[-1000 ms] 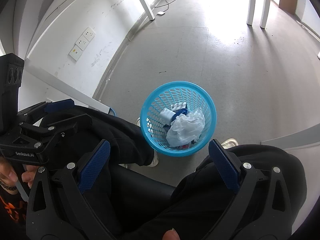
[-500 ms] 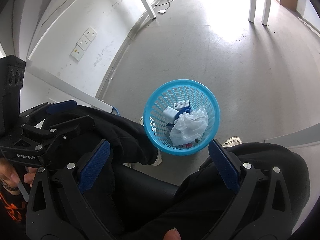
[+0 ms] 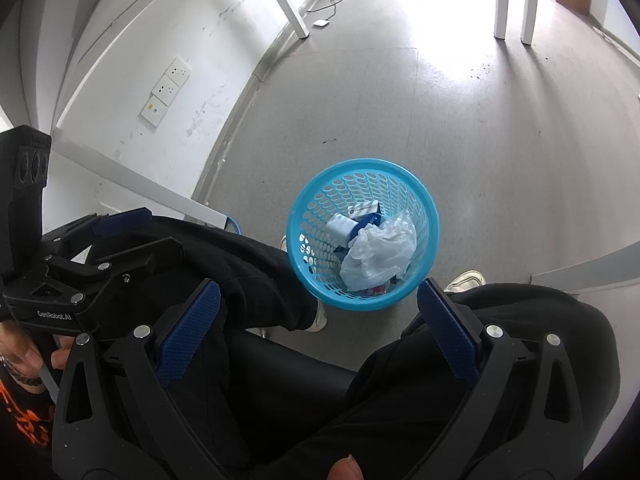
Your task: Collect trash
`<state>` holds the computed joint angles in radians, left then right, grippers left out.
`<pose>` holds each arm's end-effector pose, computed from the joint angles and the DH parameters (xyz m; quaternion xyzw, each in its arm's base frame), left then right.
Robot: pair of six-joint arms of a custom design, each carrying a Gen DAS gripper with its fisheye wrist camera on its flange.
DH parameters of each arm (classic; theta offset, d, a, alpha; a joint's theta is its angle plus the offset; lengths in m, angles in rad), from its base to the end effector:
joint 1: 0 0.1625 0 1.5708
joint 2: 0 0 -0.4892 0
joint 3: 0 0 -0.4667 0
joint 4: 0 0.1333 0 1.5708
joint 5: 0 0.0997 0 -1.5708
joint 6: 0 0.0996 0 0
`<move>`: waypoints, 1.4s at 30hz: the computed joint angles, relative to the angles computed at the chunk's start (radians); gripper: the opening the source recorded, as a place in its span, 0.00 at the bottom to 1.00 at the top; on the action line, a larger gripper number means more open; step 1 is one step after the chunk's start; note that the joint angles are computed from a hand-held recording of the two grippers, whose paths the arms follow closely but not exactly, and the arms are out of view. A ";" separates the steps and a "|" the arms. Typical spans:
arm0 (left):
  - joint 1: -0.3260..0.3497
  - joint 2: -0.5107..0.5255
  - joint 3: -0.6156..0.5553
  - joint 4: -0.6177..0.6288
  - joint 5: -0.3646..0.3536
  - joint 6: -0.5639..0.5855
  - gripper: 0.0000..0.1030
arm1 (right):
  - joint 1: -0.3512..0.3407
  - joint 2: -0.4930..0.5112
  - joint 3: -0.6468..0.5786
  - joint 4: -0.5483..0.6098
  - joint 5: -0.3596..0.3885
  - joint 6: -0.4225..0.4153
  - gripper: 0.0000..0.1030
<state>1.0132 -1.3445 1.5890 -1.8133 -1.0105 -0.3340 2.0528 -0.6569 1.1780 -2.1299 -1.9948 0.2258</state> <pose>-0.1923 -0.6604 0.4417 0.1075 0.9550 -0.1184 0.2499 0.4968 -0.7504 0.1420 0.1209 -0.9699 0.0903 0.1909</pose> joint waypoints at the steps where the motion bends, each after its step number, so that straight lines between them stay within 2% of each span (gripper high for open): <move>1: 0.000 0.000 0.000 0.001 0.000 -0.001 0.94 | -0.001 0.000 0.000 0.001 0.000 0.000 0.92; 18: 0.000 -0.008 0.012 0.003 -0.004 -0.013 0.94 | -0.012 -0.006 -0.006 0.007 0.031 0.007 0.92; 42: -0.001 -0.006 0.012 0.006 -0.005 -0.016 0.94 | -0.013 -0.003 -0.007 0.008 0.027 0.012 0.92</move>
